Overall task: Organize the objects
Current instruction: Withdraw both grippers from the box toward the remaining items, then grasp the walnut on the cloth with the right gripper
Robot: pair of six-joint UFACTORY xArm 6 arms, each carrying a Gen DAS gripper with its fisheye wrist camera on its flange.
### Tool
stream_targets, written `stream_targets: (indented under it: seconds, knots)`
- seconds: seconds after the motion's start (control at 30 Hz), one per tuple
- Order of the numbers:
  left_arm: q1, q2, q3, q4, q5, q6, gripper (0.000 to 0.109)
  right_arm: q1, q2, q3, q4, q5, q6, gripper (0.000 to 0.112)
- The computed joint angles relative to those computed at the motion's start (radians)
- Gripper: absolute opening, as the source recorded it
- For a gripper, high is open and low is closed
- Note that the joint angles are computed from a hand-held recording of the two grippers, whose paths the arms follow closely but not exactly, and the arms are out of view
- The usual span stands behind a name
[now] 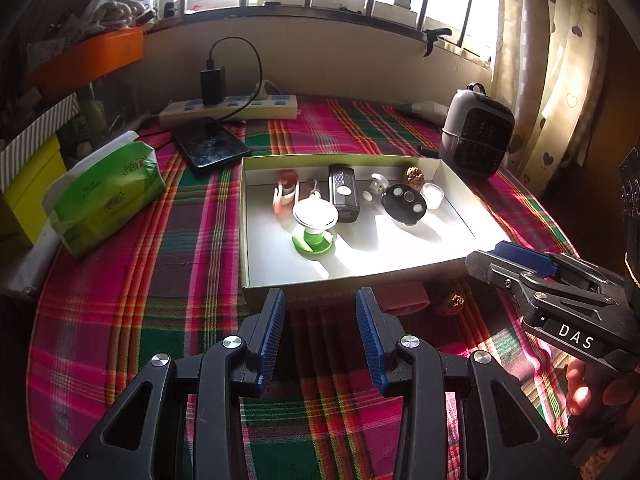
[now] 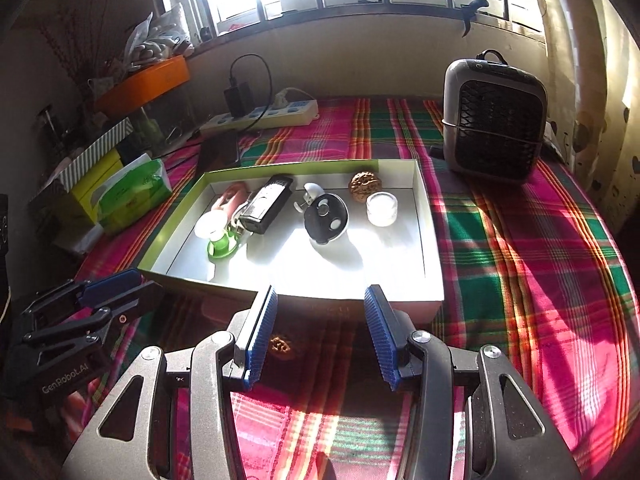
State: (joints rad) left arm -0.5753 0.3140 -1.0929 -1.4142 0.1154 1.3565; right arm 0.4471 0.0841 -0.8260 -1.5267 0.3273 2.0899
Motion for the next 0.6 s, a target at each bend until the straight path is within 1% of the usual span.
stream_targets:
  seconds: [0.07,0.17,0.33,0.4,0.6]
  knots:
    - [0.004,0.001,0.004,-0.005,0.011,0.008,0.035,0.005,-0.003,0.01,-0.014,0.0,0.023,0.047]
    - [0.012,0.008,0.01,0.015,0.021,-0.015,0.035,0.013,0.005,0.015,-0.021,-0.007,0.039,0.047]
    - [0.022,0.011,0.017,0.019,0.033,-0.026,0.035,0.013,0.048,-0.006,0.012,-0.027,0.013,0.047]
    - [0.026,0.013,0.015,0.017,0.041,-0.02,0.035,0.013,0.061,-0.015,0.005,-0.033,0.018,0.047]
    - [0.034,0.02,0.008,0.042,0.062,-0.037,0.035,0.018,0.092,-0.043,0.045,-0.039,-0.031,0.048]
